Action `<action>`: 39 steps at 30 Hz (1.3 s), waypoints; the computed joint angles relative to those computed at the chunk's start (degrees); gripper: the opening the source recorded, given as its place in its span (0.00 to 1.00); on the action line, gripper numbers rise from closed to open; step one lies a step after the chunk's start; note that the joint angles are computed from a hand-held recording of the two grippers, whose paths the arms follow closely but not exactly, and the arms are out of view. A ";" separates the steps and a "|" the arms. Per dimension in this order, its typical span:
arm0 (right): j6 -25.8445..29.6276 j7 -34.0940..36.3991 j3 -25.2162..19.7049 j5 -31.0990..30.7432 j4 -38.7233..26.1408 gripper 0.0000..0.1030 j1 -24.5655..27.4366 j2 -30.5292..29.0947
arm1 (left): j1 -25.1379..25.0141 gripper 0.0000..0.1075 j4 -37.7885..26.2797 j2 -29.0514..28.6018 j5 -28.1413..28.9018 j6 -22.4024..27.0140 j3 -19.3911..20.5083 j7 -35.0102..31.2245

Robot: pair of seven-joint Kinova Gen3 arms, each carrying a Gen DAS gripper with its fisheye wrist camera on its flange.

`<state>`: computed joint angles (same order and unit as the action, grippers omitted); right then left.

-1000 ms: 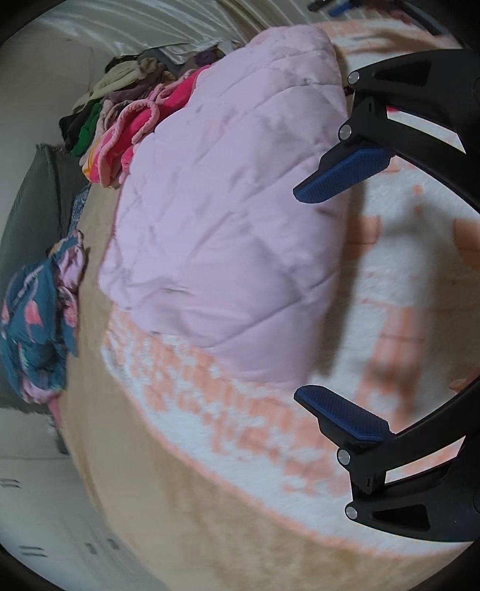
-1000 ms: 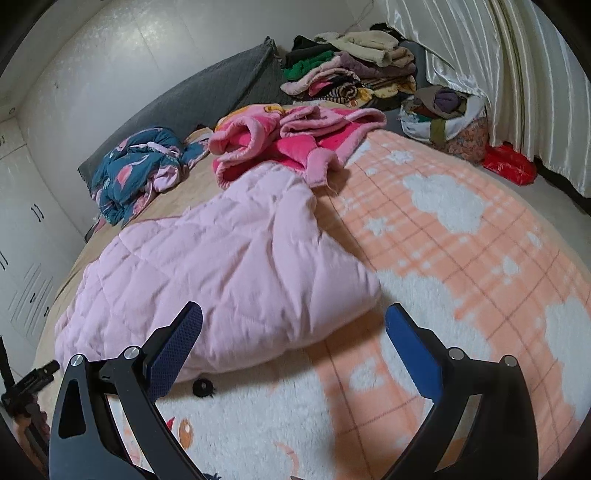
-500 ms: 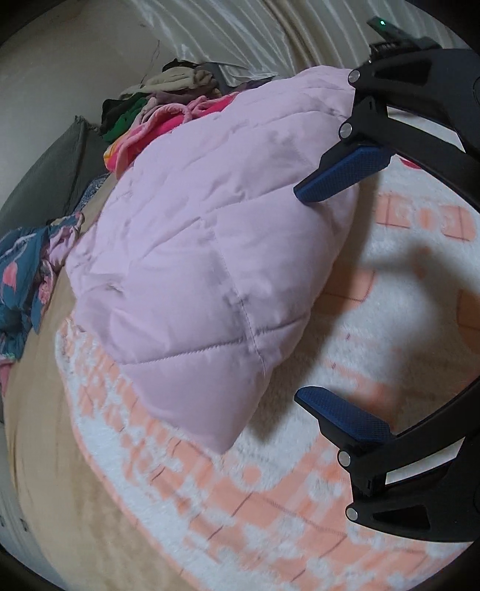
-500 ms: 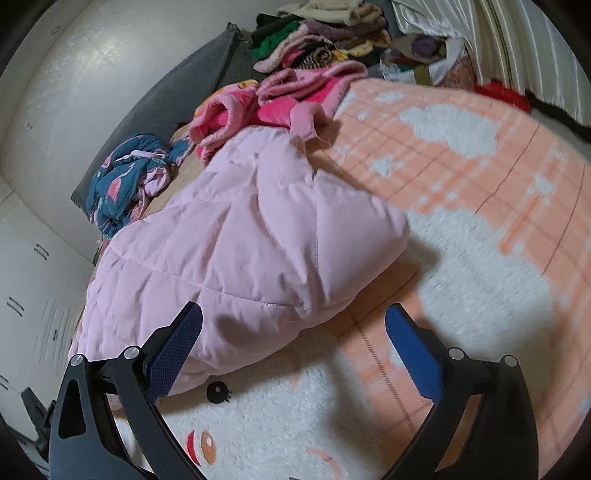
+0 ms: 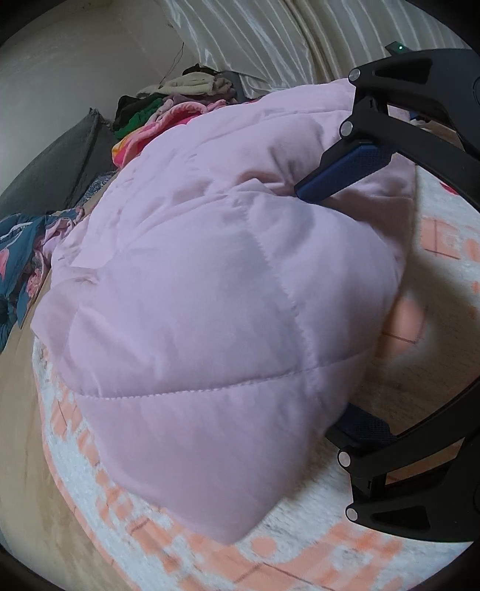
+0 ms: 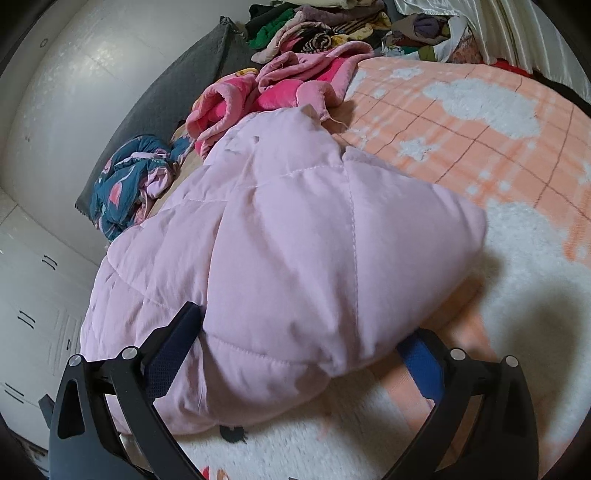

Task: Fold large clothes
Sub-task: 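Push both grippers under the folded jacket edge and lift it, then fold the lifted jacket bundle over onto itself with both grippers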

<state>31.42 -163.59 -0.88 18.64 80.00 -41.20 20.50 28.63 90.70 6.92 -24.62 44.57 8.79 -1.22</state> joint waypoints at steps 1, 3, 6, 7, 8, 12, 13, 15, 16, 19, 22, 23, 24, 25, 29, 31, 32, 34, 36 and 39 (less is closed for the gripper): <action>-0.62 0.12 -0.28 -0.56 -0.13 0.96 0.48 0.38 | -0.24 0.88 0.14 0.09 0.14 -0.74 -0.14 0.03; -2.81 1.04 -1.22 -2.51 0.60 0.96 2.00 0.65 | -1.03 0.88 1.06 0.03 0.93 -3.27 -0.57 0.07; -5.91 2.98 -1.41 -4.90 1.53 0.96 3.12 1.12 | -2.70 0.88 2.77 -0.22 3.45 -8.06 -1.16 -0.41; -5.33 3.12 -0.66 -4.47 1.07 0.96 2.31 1.26 | -2.86 0.88 2.93 -0.27 3.59 -8.63 -1.27 -0.55; -4.81 3.12 -0.20 -4.33 0.64 0.95 1.79 1.35 | -2.90 0.88 2.90 -0.29 3.41 -8.95 -1.37 -0.65; -2.46 4.70 0.43 -2.63 -1.06 0.78 0.39 1.46 | -1.73 0.79 1.53 0.09 0.41 -7.36 -1.41 -0.52; -1.69 5.52 0.38 -1.98 -1.64 0.72 0.09 1.51 | -1.43 0.73 1.21 0.06 -0.31 -6.56 -1.34 -0.80; -0.30 7.09 0.08 -1.25 -2.75 0.61 -0.10 1.62 | -0.80 0.63 -0.11 0.28 -1.74 -4.58 -1.12 -1.51; -0.11 8.03 -0.12 -0.79 -3.06 0.54 -0.19 1.54 | -0.62 0.56 -0.54 0.33 -2.22 -3.94 -1.08 -1.75; 1.85 9.49 0.43 1.72 -4.58 0.43 -1.72 1.69 | 0.39 0.41 -2.83 0.79 -4.21 -0.97 -0.74 -3.13; 4.50 8.48 1.61 5.54 -5.92 0.38 -4.36 1.59 | 1.21 0.33 -4.93 1.04 -5.42 1.52 -0.37 -5.20; 4.92 8.33 1.55 6.23 -6.15 0.38 -4.57 1.58 | 1.48 0.32 -5.46 1.01 -5.83 2.26 -0.29 -5.83; 5.24 8.09 1.48 6.92 -6.15 0.37 -4.87 1.34 | 1.60 0.32 -5.35 0.73 -6.10 2.56 -0.34 -6.12; 5.44 8.06 1.23 7.29 -6.21 0.37 -4.86 1.21 | 1.79 0.32 -5.93 0.75 -6.37 3.42 -0.20 -6.63; 6.91 8.30 0.35 8.65 -6.18 0.37 -5.12 0.44 | 2.05 0.31 -6.41 0.43 -6.56 4.74 0.09 -7.72; 7.24 8.16 -0.16 8.81 -5.93 0.36 -5.01 0.03 | 2.17 0.31 -6.54 0.28 -6.60 5.27 0.29 -8.05; 7.56 8.16 -0.37 8.97 -5.65 0.36 -5.06 -0.33 | 2.38 0.31 -6.51 0.08 -6.75 5.65 0.46 -8.05; 7.69 8.13 -0.75 9.22 -5.16 0.36 -4.90 -0.83 | 2.62 0.31 -6.59 -0.26 -6.84 6.43 0.80 -8.20; 8.17 7.84 -1.13 9.88 -4.23 0.36 -5.23 -1.83 | 2.99 0.31 -6.35 -0.89 -7.14 7.27 1.26 -8.10; 8.96 7.57 -1.92 10.85 -3.19 0.36 -5.64 -3.25 | 3.48 0.31 -5.34 -2.15 -8.03 8.07 2.20 -7.19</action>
